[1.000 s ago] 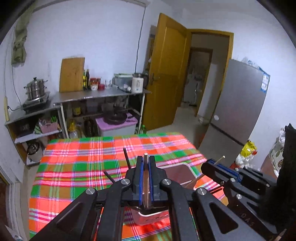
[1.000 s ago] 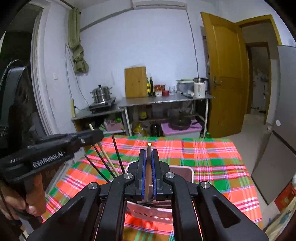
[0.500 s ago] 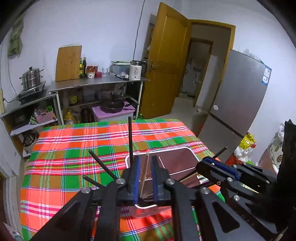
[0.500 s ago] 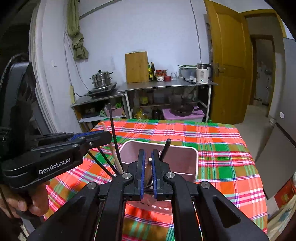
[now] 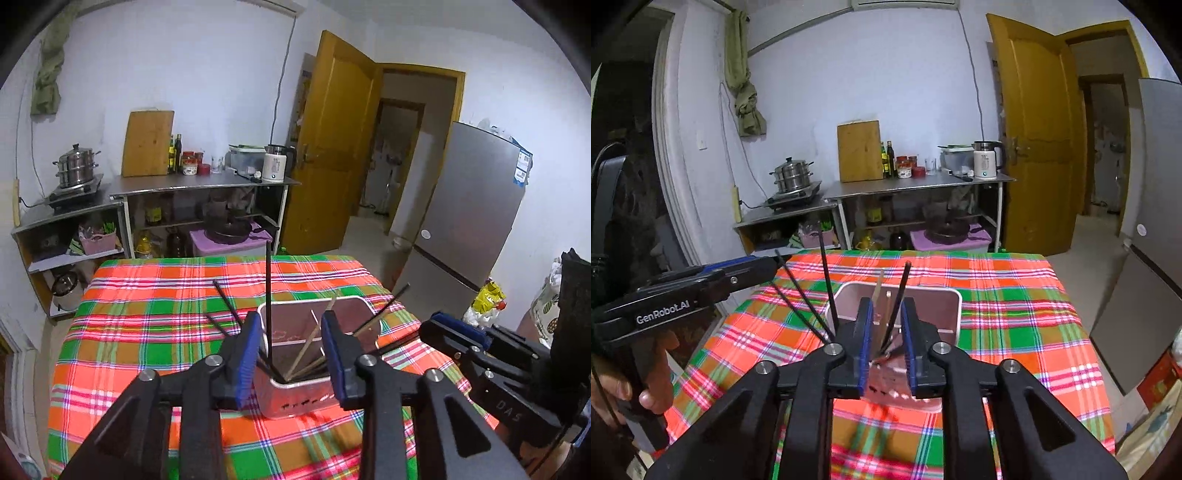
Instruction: Organize utensils
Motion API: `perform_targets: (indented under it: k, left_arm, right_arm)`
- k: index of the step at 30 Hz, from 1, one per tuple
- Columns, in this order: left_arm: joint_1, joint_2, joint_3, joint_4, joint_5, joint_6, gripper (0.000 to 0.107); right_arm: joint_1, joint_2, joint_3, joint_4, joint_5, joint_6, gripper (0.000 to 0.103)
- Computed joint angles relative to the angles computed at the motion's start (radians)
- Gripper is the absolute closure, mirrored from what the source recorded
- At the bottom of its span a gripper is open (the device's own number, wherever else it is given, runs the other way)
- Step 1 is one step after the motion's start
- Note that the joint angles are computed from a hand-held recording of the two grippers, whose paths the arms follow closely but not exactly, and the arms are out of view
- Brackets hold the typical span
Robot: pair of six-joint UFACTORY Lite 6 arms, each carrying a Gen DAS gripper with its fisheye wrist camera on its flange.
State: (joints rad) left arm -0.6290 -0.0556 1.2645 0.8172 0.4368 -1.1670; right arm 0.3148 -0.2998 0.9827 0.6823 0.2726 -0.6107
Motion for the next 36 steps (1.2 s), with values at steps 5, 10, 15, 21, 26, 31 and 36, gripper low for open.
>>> perform_targets:
  k: [5,10,15,21,26,31,36]
  left_arm:
    - [-0.127,-0.116,-0.163,0.246,0.083,-0.281,0.073]
    - [-0.28,-0.207,-0.303,0.386,0.215,-0.507,0.072]
    - [-0.418,-0.268,-0.419,0.437,0.344,-0.665,0.06]
    - [-0.561,-0.263,-0.49,0.45,0.465,-0.79,0.06]
    - [-0.626,-0.237,-0.518,0.457,0.516,-0.854,0.06]
    - [-0.672,-0.213,-0.56,0.486,0.538,-0.956,0.06]
    - [-0.695,-0.202,-0.595,0.507,0.541,-1.019,0.06]
  right_arm:
    - [0.005,-0.125,-0.11,-0.017,0.005,0.018,0.073]
    - [0.042,-0.248,-0.212,-0.148,0.0,0.155,0.073]
    - [0.09,-0.383,-0.329,-0.36,-0.004,0.384,0.073]
    - [0.123,-0.512,-0.438,-0.536,0.016,0.58,0.073]
    - [0.146,-0.616,-0.539,-0.621,0.026,0.68,0.073]
    - [0.179,-0.701,-0.64,-0.715,0.019,0.792,0.073]
    - [0.214,-0.764,-0.711,-0.811,0.016,0.907,0.073]
